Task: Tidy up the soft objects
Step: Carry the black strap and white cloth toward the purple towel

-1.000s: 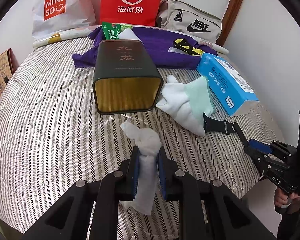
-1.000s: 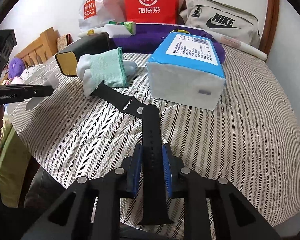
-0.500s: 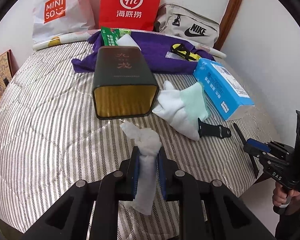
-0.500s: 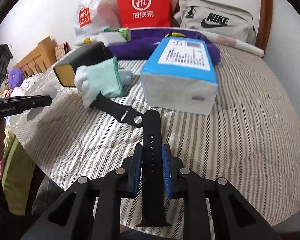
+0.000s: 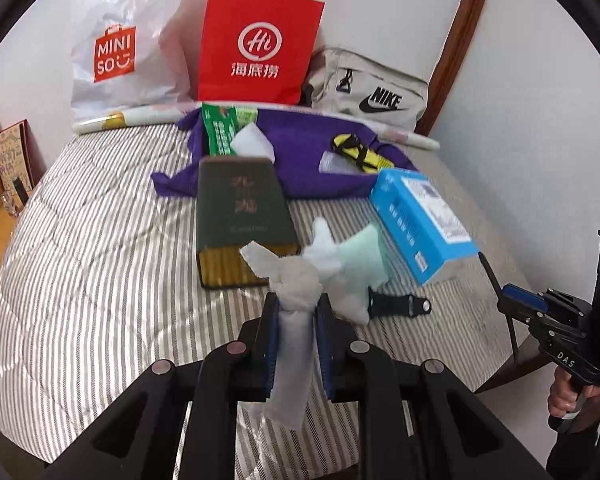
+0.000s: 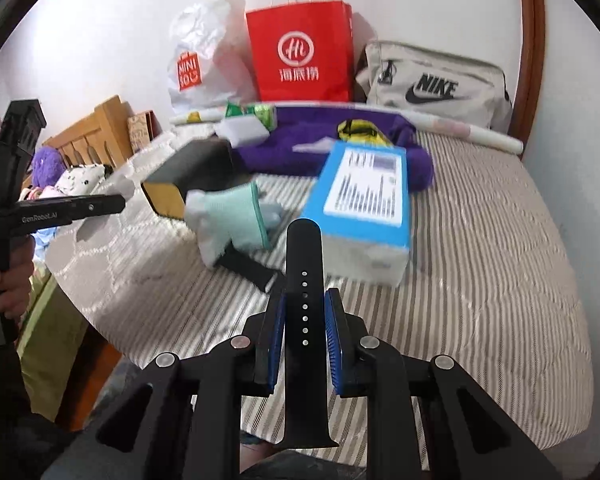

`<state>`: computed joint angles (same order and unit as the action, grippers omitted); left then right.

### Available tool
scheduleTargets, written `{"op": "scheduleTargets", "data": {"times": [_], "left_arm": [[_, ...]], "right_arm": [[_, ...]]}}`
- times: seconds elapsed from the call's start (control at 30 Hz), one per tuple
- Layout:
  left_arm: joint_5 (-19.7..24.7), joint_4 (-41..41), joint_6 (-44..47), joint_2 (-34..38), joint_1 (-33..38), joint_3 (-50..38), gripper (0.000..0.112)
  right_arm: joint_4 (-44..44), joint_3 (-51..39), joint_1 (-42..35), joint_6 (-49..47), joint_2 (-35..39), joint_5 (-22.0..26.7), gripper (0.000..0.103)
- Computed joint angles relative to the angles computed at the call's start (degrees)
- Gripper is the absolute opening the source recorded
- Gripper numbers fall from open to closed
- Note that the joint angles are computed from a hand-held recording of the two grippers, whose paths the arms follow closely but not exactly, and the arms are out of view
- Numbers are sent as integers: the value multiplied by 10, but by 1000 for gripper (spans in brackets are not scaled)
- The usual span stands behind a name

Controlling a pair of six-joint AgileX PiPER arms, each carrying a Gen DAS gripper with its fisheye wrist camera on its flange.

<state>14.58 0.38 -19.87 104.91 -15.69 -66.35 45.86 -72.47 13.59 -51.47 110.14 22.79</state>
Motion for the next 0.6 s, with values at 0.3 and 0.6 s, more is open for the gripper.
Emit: {"op": "scheduleTargets", "data": {"times": [0.3, 0.6], "left_arm": [[60, -5, 10, 23, 19, -84, 17], [138, -34, 46, 88, 48, -221, 17]], "right_arm": [[-76, -145, -7, 81, 51, 71, 20], [-138, -385, -7, 160, 165, 176, 20]]}}
